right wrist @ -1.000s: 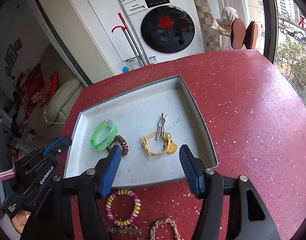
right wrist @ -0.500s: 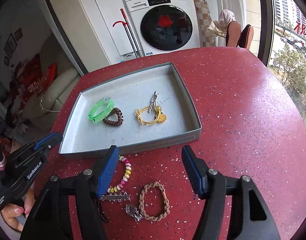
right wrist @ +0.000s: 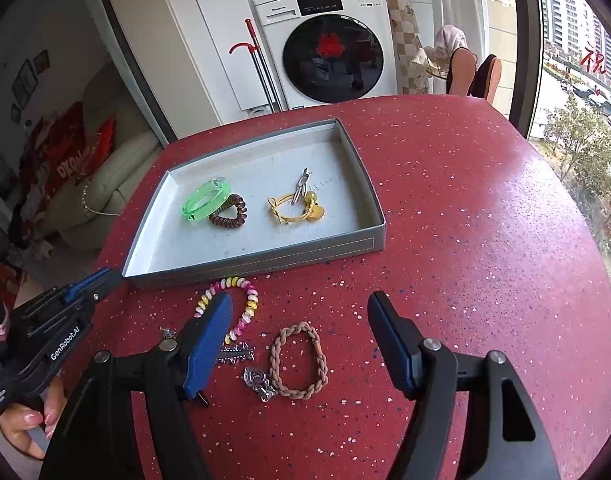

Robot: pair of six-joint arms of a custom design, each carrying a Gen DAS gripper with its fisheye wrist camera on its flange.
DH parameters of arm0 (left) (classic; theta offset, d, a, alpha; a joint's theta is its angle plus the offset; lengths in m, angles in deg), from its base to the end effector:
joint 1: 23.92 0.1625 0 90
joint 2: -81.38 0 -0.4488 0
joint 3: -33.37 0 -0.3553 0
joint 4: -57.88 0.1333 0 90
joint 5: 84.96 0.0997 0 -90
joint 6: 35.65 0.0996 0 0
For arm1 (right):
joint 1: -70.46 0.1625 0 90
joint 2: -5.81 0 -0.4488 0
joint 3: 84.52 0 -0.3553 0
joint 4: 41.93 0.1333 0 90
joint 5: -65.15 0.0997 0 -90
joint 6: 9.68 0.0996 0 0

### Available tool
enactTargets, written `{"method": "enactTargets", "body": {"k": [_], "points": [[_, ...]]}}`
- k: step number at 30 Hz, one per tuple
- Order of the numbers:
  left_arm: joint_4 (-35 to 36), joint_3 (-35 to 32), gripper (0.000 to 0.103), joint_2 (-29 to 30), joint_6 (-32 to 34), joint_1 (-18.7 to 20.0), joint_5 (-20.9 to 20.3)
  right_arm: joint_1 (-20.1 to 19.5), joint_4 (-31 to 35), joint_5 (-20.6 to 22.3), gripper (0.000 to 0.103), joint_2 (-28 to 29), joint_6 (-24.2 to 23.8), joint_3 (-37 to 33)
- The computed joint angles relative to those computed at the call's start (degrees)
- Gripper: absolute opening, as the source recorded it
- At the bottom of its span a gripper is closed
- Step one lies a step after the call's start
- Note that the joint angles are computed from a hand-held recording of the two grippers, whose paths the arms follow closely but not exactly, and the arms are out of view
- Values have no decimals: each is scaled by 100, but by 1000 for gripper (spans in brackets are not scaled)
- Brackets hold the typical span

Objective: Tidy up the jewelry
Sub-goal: 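Move both open tools back toward the remaining jewelry on the table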

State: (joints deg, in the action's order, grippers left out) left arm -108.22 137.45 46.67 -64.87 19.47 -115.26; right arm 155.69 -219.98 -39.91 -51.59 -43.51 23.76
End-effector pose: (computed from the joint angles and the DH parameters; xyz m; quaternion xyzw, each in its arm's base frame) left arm -0.2847 -0.5709 0.0473 0.1020 0.8603 -0.3455 0.3607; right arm 0.0569 -0.6104 0.2485 0.1953 -0.9201 0.2572 0.2217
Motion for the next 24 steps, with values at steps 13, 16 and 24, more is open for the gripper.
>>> {"method": "enactTargets", "body": {"k": [13,16,24], "points": [[3,418,103,-106,-469,-131,-48,-50,-171,-4,80,-103,-79,342],[-395,479,103,34,-316,-136,165,-41,-223,-12,82,-107,-122,386],[-723,391,103,281,-38,-26,360,-174,-807,311,103,-229,-395,723]]}}
